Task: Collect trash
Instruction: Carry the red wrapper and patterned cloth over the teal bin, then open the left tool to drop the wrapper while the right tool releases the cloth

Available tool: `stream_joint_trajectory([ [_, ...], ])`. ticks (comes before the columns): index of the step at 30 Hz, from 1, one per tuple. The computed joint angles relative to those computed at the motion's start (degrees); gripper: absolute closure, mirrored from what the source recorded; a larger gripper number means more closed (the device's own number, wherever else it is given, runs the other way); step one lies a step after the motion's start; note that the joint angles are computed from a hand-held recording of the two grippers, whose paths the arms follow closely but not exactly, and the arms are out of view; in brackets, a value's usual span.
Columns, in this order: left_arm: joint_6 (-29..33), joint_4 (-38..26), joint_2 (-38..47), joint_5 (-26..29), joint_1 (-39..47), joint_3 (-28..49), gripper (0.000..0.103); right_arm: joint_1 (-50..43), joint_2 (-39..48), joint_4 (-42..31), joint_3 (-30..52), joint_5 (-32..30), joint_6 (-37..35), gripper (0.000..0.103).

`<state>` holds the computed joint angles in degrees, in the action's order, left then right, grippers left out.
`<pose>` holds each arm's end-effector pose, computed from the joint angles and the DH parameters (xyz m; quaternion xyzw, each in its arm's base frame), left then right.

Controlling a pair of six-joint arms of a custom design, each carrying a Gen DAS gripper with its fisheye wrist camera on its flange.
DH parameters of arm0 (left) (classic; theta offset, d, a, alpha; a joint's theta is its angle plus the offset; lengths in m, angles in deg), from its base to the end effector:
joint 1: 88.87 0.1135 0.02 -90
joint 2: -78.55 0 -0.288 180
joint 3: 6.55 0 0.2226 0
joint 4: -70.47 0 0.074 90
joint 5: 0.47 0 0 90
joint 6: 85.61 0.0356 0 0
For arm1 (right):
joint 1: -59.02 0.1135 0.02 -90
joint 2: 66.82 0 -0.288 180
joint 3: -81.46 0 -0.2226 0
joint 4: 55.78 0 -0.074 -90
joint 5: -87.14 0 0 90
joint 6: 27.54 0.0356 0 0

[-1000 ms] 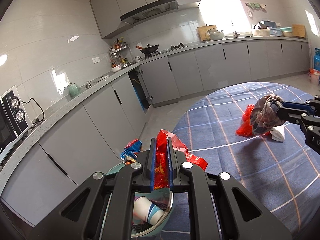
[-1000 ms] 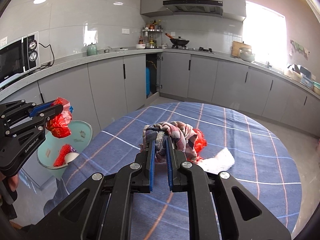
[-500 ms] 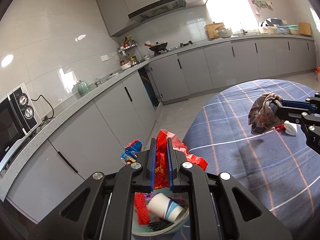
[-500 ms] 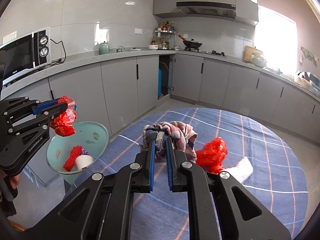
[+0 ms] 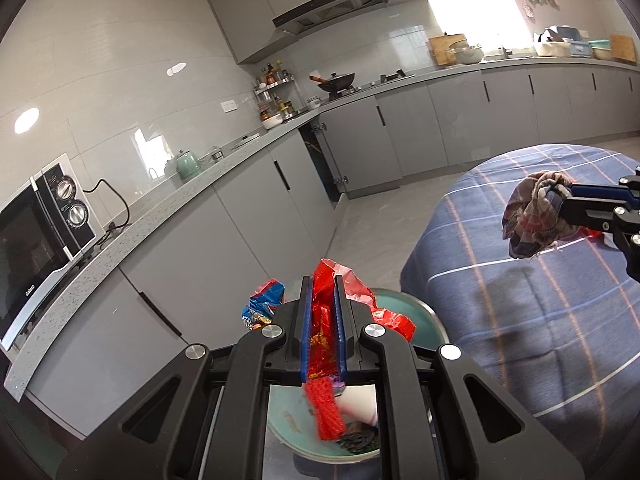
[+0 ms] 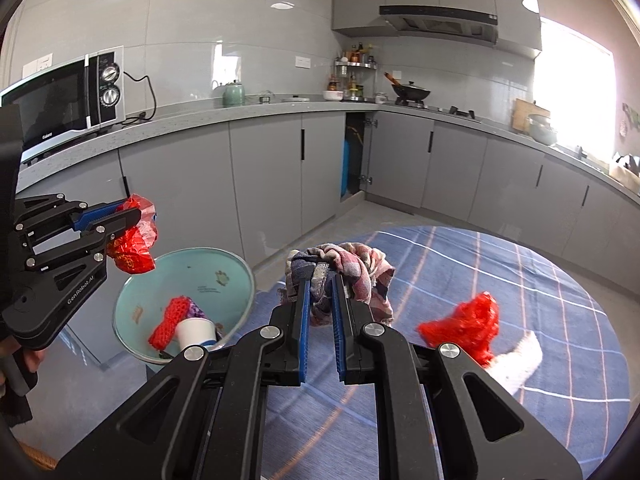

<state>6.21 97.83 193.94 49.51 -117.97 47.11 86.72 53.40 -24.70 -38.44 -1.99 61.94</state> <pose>0.3017 -0.1417 0.1205 0.0676 0.8436 0.1907 0.4975 0.3293 0.1723 0.1162 -0.2064 0.8367 0.1128 0.4946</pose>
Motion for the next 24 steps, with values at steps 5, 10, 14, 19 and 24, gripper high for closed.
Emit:
stream_joint_trajectory([
  [5, 0.51, 1.13, -0.55, 0.88, 2.38, -1.42, 0.093, 2.04, 1.17, -1.89, 2.95, 0.23, 0.05, 0.092],
  [10, 0.79, 1.75, -0.66, 1.47, 4.14, -2.21, 0.093, 3.81, 2.39, -3.32, 5.46, 0.37, 0.03, 0.092],
  [14, 1.21, 2.53, -0.26, 2.16, 5.55, -2.59, 0.093, 5.05, 3.41, -4.72, 7.58, 0.47, -0.05, 0.092],
  [19, 1.55, 3.2, 0.14, 2.84, 7.23, -2.94, 0.093, 6.44, 4.64, -6.48, 10.21, 0.24, -0.37, 0.092],
  [24, 1.43, 3.58, 0.6, 3.81, 8.48, -3.0, 0.093, 7.68, 6.01, -8.24, 13.25, -0.26, -0.73, 0.092],
])
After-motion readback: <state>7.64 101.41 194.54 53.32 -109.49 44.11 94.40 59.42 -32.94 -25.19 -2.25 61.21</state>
